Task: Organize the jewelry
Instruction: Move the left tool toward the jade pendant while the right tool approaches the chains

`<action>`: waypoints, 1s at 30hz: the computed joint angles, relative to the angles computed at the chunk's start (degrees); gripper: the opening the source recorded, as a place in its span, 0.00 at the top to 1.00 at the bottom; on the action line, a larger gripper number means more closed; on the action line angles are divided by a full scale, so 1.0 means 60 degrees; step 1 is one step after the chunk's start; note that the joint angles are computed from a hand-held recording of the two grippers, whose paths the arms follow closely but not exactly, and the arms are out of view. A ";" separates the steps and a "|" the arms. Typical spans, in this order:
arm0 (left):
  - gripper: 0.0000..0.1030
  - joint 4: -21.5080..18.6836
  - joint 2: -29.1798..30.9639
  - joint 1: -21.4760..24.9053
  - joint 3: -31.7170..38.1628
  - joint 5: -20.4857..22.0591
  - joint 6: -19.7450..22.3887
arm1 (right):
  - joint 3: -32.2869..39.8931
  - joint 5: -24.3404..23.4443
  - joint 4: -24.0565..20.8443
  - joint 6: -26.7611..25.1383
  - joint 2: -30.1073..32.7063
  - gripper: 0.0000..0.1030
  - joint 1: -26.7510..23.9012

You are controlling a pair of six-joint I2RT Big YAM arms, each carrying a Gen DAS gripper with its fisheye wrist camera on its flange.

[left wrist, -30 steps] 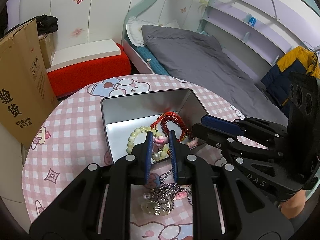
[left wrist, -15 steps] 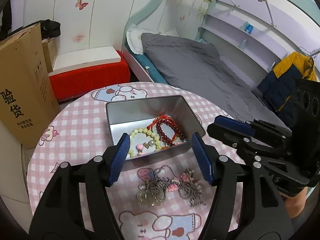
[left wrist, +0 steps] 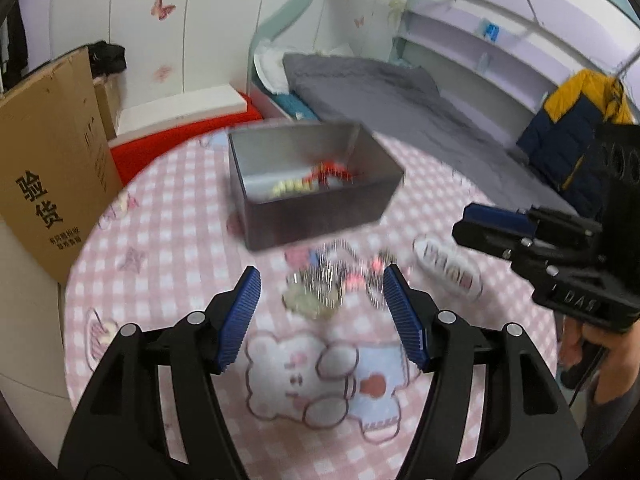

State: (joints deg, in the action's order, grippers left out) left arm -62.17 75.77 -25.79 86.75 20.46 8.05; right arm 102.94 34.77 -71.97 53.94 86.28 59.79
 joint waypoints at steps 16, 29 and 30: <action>0.38 0.0586 0.0346 -0.0601 -0.0747 -0.1340 0.0259 | -0.1296 -0.0648 0.0368 0.0821 -0.0396 0.65 0.0081; 0.58 0.0782 0.0006 -0.0318 -0.1106 -0.1511 0.0411 | -0.1065 -0.1040 0.0168 0.0521 -0.0028 0.64 0.0065; 0.58 0.0758 -0.0027 -0.0278 -0.1126 -0.1514 0.0420 | -0.0951 -0.0996 0.0107 0.0444 0.0066 0.64 0.0108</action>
State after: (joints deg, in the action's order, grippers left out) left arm -57.62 75.61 -27.46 80.00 11.37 10.58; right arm 97.23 28.79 -71.33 56.61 86.68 60.44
